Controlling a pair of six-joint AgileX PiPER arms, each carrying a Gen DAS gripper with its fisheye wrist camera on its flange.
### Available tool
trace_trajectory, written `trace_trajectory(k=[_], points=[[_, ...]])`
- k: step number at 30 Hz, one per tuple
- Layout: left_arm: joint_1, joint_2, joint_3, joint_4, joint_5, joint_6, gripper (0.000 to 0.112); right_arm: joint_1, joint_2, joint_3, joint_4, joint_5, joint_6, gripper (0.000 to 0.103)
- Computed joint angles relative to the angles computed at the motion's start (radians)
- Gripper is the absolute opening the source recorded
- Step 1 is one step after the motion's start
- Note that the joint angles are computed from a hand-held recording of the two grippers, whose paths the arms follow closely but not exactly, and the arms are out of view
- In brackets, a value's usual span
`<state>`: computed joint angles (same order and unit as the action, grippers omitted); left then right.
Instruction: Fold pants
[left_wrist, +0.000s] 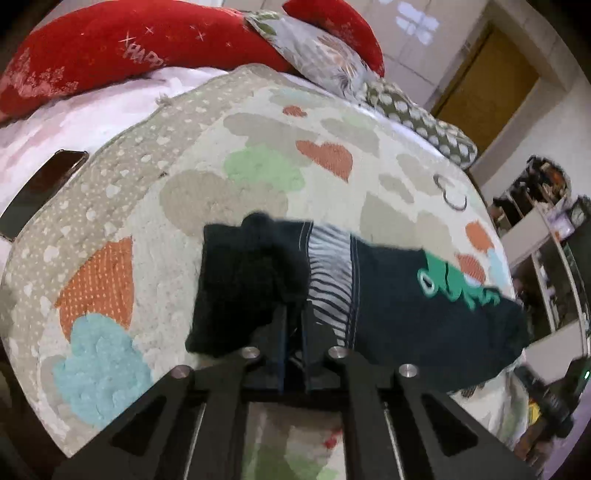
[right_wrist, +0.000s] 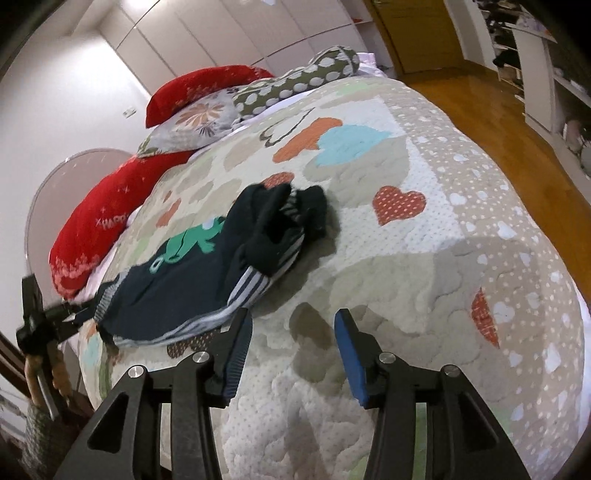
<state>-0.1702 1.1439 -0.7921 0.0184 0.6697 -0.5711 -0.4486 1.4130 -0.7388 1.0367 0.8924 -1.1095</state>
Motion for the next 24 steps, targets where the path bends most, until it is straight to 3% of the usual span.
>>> trace_trajectory(k=[5,13,15,16,19,24], points=[[-0.072,-0.032,0.051,0.093,0.032,-0.154,0.006,0.019,0.01,-0.053,0.023,-0.015,0.036,0.051],[-0.141,-0.047,0.094,0.204,0.024,-0.282,0.006,0.198,0.021,-0.105,0.039,-0.192,0.085,0.051],[-0.146,-0.049,0.096,0.217,0.023,-0.297,0.006,0.257,0.041,-0.141,-0.019,-0.206,0.11,0.029],[-0.147,-0.051,0.099,0.221,0.021,-0.305,0.006,0.297,0.047,-0.167,-0.095,-0.226,0.159,0.006],[-0.166,-0.058,0.105,0.253,0.021,-0.353,0.006,0.362,0.036,-0.214,-0.221,-0.276,0.24,0.004],[-0.253,-0.049,0.117,0.377,0.038,-0.515,0.006,0.338,0.028,-0.308,-0.195,-0.272,0.257,0.003]])
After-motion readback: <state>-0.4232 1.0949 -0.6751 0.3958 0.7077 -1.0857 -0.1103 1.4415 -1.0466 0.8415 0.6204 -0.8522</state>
